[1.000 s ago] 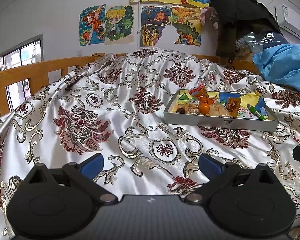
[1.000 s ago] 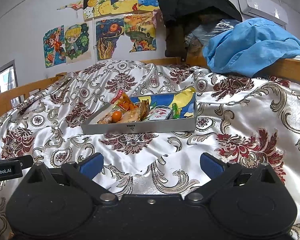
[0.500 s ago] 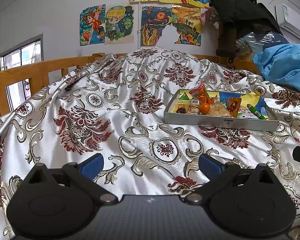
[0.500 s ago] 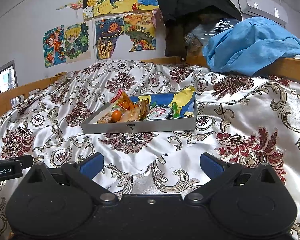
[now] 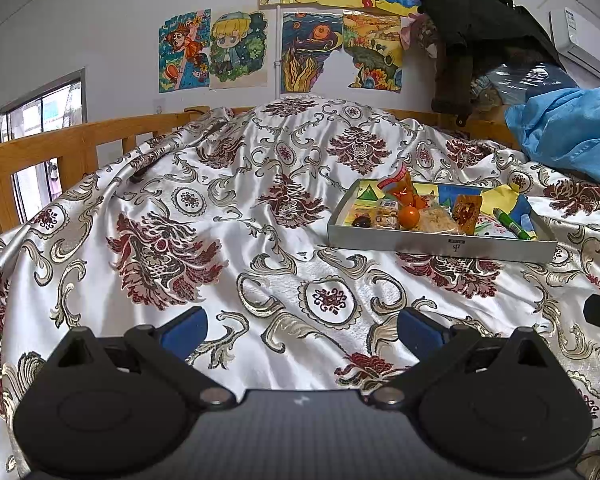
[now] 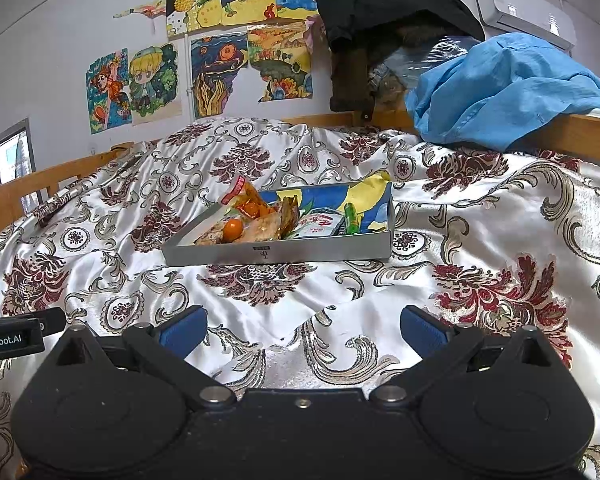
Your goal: Organize snacks
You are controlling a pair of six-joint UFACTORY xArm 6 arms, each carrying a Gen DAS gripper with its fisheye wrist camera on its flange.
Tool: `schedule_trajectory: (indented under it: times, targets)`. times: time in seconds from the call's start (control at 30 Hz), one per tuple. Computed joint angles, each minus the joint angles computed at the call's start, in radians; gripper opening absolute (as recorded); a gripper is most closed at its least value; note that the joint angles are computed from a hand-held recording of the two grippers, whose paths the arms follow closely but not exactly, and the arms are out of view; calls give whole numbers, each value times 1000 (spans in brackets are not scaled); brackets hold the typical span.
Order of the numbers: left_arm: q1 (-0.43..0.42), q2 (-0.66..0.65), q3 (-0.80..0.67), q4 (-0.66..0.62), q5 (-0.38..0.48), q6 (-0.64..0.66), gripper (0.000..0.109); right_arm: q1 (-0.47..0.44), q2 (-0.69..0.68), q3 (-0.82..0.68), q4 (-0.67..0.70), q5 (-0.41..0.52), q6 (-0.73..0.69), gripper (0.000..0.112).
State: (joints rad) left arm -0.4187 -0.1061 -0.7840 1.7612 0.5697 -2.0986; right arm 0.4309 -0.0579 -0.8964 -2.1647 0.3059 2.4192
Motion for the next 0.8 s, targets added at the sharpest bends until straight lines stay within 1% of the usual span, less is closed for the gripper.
schedule_trajectory:
  times: [0.07,0.1,0.2,0.33,0.8]
  targets:
    - [8,2,-4,-30,-21,28,103,-1,0,0,1,-1,-1,102]
    - [6,3,-6,-51,-17,48,103,0,0,0,2,-1,-1,102]
    - [-18,6,-8,-98,41,99,103,-1,0,-2,2,-2,-3,102]
    - [-18,-2,-3,-76,33,83,103,0,0,-2,6,-2,-7,102]
    - [-22,3,-8,-95,51,119,103,1,1,0,8,-1,-8,102]
